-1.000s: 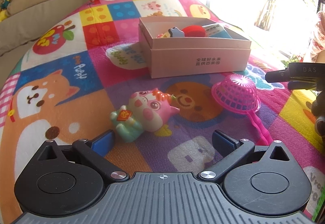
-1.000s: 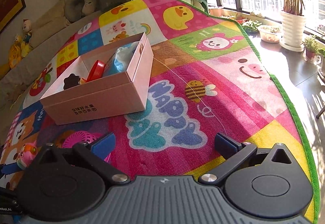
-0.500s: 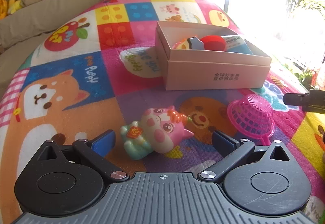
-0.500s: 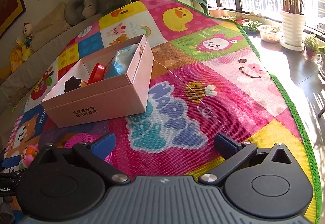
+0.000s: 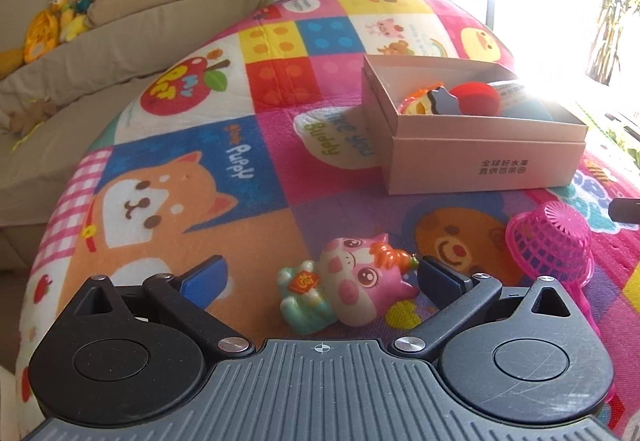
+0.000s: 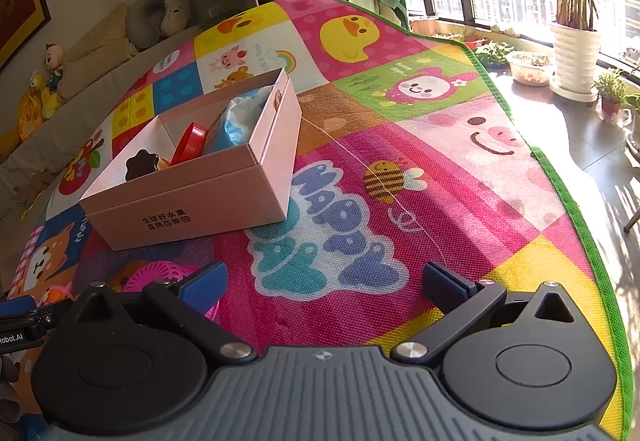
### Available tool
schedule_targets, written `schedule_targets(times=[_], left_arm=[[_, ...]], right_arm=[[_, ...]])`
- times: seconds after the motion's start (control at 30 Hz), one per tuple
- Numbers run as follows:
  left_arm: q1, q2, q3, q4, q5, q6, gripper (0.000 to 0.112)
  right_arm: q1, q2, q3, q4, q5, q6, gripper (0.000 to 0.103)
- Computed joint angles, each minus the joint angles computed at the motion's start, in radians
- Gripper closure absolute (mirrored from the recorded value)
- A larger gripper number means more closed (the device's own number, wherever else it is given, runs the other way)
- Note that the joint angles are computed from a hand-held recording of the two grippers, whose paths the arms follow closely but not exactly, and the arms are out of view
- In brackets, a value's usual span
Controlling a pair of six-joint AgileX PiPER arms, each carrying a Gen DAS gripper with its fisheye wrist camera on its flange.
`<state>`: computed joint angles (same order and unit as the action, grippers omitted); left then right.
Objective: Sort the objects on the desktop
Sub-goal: 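Grasp the pink pig figurine with the left tool while the right tool holds the net, then drop the pig figurine into the box with the left tool while the right tool lifts the net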
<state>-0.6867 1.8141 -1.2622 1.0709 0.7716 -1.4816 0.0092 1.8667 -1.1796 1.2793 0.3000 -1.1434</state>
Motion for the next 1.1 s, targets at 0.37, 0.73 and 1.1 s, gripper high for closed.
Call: schedule_targets(times=[0.37, 0.73, 1.1], left_arm=[[0.035, -0.047, 0.057, -0.041, -0.168, -0.026, 0.009], [0.018, -0.08, 0.09, -0.069, -0.138, -0.029, 0.034], [-0.048, -0.179, 0.226, 0.009, -0.128, -0.116, 0.034]], right_arm=[[-0.004, -0.001, 0.003, 0.022, 0.004, -0.017, 0.0], [0.029, -0.038, 0.035, 0.076, 0.109, -0.263, 0.0], [0.206, 0.043, -0.134, -0.471, 0.094, 0.245, 0.002]])
